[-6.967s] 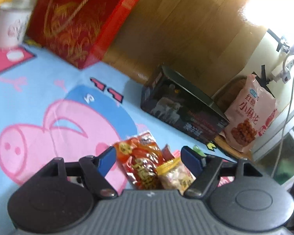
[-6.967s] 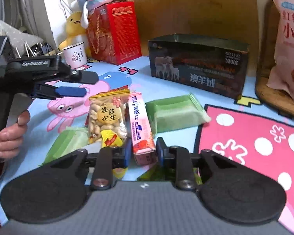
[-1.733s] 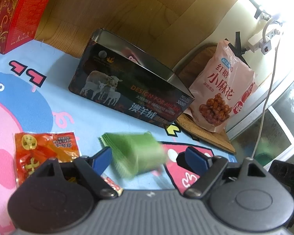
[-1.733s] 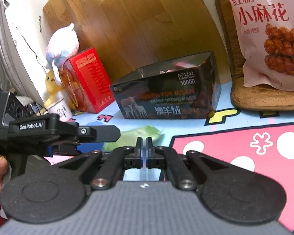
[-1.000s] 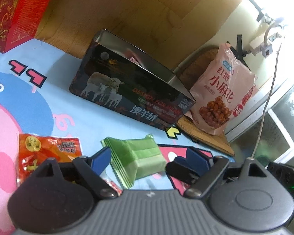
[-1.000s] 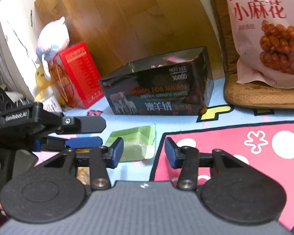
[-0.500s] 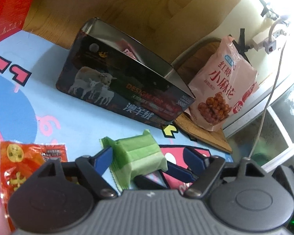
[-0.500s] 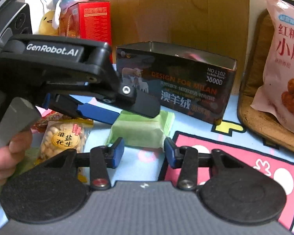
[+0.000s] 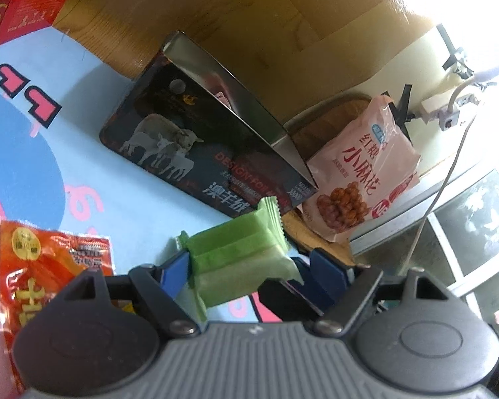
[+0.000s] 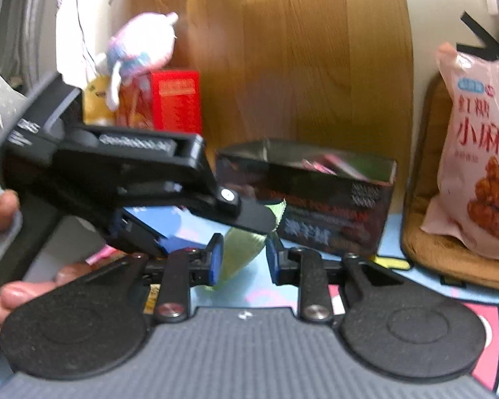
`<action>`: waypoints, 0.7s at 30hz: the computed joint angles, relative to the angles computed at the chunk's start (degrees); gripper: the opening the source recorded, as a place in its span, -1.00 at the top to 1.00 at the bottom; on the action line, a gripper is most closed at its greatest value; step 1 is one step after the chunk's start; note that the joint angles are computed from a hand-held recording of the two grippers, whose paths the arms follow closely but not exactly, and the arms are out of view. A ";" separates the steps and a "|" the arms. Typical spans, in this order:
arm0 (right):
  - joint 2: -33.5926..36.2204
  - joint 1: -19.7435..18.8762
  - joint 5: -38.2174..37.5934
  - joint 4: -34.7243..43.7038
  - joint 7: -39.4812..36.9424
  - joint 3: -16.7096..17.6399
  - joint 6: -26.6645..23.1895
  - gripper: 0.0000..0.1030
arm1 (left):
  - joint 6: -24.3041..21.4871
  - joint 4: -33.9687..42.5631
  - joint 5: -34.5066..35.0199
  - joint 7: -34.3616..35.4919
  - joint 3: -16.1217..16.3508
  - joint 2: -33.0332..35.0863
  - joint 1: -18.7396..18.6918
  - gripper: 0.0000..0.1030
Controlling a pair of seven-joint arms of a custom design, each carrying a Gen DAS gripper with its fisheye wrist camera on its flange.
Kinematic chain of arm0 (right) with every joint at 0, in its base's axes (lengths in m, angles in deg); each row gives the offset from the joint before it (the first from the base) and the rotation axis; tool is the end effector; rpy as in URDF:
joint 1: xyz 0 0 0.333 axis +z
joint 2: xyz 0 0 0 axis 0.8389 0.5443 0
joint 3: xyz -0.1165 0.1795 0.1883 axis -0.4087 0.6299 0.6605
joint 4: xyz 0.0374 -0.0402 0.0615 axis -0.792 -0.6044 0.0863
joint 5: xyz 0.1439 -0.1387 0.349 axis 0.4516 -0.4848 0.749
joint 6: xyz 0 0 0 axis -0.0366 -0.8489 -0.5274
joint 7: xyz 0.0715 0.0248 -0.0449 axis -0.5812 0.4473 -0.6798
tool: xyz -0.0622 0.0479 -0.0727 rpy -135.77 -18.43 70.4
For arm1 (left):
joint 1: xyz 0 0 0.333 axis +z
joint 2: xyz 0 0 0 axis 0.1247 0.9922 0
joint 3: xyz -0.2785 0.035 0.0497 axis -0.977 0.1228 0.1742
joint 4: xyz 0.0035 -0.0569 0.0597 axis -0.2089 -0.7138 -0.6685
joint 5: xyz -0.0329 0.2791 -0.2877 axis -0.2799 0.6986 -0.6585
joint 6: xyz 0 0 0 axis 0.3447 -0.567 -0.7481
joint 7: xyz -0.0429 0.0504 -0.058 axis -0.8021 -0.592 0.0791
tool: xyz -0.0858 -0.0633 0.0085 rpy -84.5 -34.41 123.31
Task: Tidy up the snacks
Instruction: 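Lift the light green packet with the left gripper toward the tin box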
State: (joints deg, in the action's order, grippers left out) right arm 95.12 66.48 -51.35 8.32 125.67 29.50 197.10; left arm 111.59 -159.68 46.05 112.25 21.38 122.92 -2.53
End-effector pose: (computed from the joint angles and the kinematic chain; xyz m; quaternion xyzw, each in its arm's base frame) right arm 0.6368 0.4133 0.3840 -0.7609 0.3254 -0.2054 0.5224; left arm 0.6734 -0.3383 0.3697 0.7086 -0.4651 0.5304 0.0136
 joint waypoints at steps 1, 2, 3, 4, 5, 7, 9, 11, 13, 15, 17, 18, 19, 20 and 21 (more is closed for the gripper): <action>0.04 0.06 -0.09 -0.02 -0.05 -0.02 0.26 0.41 | 0.12 -0.15 0.07 0.04 -0.42 0.02 0.36 -0.57; 0.37 -0.23 -0.38 0.13 -0.18 0.48 0.28 0.41 | 0.50 -0.37 0.12 0.03 -0.71 0.01 0.64 -0.58; 0.72 -1.25 -0.77 -0.18 -0.41 1.80 0.46 0.40 | 1.10 -0.60 0.36 0.09 -1.47 0.16 1.30 -0.63; 1.38 -2.57 -1.35 -0.18 -0.69 3.60 0.26 0.41 | 2.00 -0.95 -0.34 2.08 -3.91 0.68 3.01 -0.64; 2.00 -4.31 -1.98 -0.56 -1.15 5.82 -0.04 0.41 | 3.09 -0.77 2.98 1.41 -8.34 2.41 6.54 -0.69; 4.80 -9.32 -2.73 -0.10 -3.18 13.02 -4.69 0.42 | 4.53 -0.81 6.34 1.35 -14.70 5.23 11.32 -0.74; 6.64 -10.49 -1.74 0.91 -5.37 15.76 -7.10 0.42 | 4.60 -1.07 7.09 0.23 -14.29 4.96 11.26 -0.72; 6.22 -9.29 -0.67 1.40 -6.42 14.54 -8.09 0.41 | 4.53 -1.12 7.47 -1.03 -13.31 4.58 10.72 -0.66; 5.59 -8.93 0.76 1.18 -7.20 13.89 -9.63 0.38 | 4.11 -1.18 7.53 -2.03 -12.03 4.00 9.93 -0.57; 5.25 -9.29 2.08 0.74 -8.62 14.28 -10.14 0.36 | 3.37 -1.03 7.62 -2.50 -11.37 3.78 9.48 -0.48; 4.94 -9.52 3.52 0.44 -9.86 14.50 -10.56 0.31 | 2.57 -1.32 7.28 -2.57 -10.09 3.02 8.63 -0.36; 4.93 -9.49 4.22 0.46 -10.46 14.56 -10.53 0.30 | 1.97 -1.16 6.91 -2.56 -9.30 2.74 7.98 -0.26; 4.89 -9.53 4.88 0.33 -11.20 14.69 -10.30 0.30 | 0.93 -0.86 6.44 -2.47 -8.58 2.49 7.34 -0.19; 4.85 -9.80 5.54 0.04 -12.03 14.97 -10.17 0.29 | 0.00 -0.66 5.74 -2.36 -7.68 2.18 6.59 -0.03; 4.92 -9.78 6.17 0.16 -12.75 15.02 -10.23 0.28 | -0.77 -0.51 5.06 -2.07 -7.24 2.06 6.18 0.10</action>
State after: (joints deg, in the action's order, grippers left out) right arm 100.04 56.71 -45.18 8.47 112.92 44.52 186.87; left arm 110.82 -160.19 51.12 110.18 14.14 124.98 3.64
